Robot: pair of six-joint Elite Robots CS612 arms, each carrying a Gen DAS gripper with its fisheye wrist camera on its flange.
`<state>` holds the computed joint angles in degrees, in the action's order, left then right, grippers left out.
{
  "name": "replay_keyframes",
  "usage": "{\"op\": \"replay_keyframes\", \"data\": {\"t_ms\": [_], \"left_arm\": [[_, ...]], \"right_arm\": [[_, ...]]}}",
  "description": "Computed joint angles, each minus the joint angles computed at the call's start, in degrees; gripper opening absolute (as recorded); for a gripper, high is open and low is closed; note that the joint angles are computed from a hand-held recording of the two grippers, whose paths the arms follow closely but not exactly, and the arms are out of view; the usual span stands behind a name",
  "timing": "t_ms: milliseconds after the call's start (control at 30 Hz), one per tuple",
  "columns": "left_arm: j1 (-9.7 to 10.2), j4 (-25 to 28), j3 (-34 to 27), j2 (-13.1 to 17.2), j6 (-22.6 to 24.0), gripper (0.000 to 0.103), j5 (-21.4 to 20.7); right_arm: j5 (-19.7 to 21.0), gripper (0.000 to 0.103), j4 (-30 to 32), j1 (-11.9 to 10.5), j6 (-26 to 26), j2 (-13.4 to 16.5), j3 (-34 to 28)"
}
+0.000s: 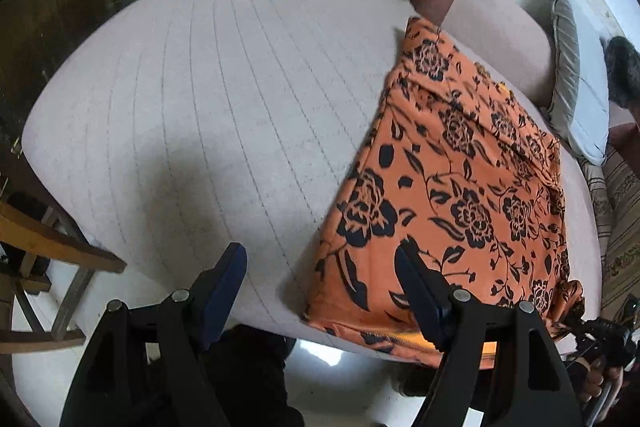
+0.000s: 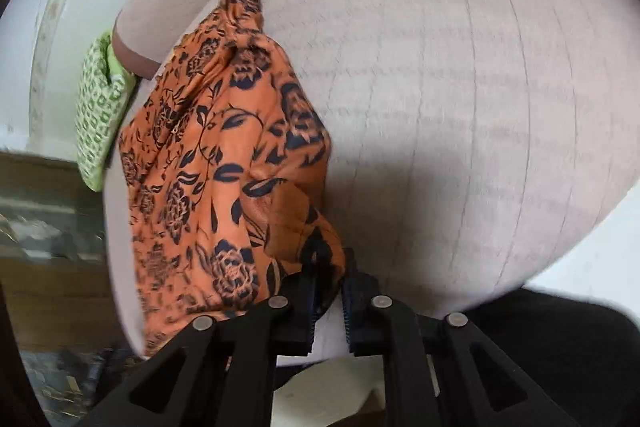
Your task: Fold small clothes
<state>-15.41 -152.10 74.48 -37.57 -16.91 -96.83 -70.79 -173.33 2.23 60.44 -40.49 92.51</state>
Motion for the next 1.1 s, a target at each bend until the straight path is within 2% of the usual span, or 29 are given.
{"op": "replay_keyframes", "data": {"t_ms": [33, 100, 167, 233, 333, 467, 533, 667, 733, 800, 967, 1100], "left_arm": [[0.0, 0.6, -0.1, 0.0, -0.3, 0.077, -0.4], [-0.07, 1.2, 0.0, -0.1, -0.2, 0.077, -0.8], [-0.2, 1.5, 0.2, -0.3, 0.0, 0.077, -0.3], [-0.05, 1.8, 0.2, -0.3, -0.5, 0.077, -0.4], [0.26, 2.2, 0.0, -0.1, -2.2, 0.077, -0.5], [0.36, 2.6, -0.3, 0.2, -2.8, 0.077, -0.2], [0.51, 2.6, -0.4, 0.3, -3.1, 0.077, -0.1], [1.19, 2.1, -0.6, 0.5, -3.6, 0.077, -1.2], [1.44, 2.2, -0.9, 0.9, -2.8, 0.077, -2.0], [1.56, 4.7, -2.3, 1.6, -0.9, 0.077, -3.5], [1.27, 7.5, -3.8, 3.0, 1.9, 0.077, -6.9], [0.73, 11.1, -4.4, 3.5, 4.2, 0.074, -7.8]], "right_arm": [[1.4, 0.014, -1.1, -0.1, 0.9, 0.1, 0.4], [2.6, 0.022, -1.8, -0.3, 1.5, 0.1, 1.0], [1.9, 0.046, -0.6, -0.3, 0.5, -0.5, 1.4], [0.1, 0.06, -2.6, -0.1, 0.7, -1.1, 2.5], [-2.7, 0.063, -4.1, -0.1, 0.3, -2.3, 3.6], [-4.6, 0.064, -2.6, -0.3, -0.6, -2.6, 3.0], [-5.5, 0.064, -0.3, -0.1, -1.2, -2.0, 1.7], [-4.6, 0.064, 3.3, 0.5, -3.2, 0.2, -1.0], [-6.2, 0.064, 4.0, 1.1, -4.8, 0.8, -1.7], [-7.4, 0.064, 4.5, 1.5, -6.3, 0.7, -1.8], [-3.2, 0.064, 3.9, 1.0, -6.8, 0.4, -1.1], [-1.1, 0.064, 3.1, 0.6, -5.3, 0.5, -0.2]]}}
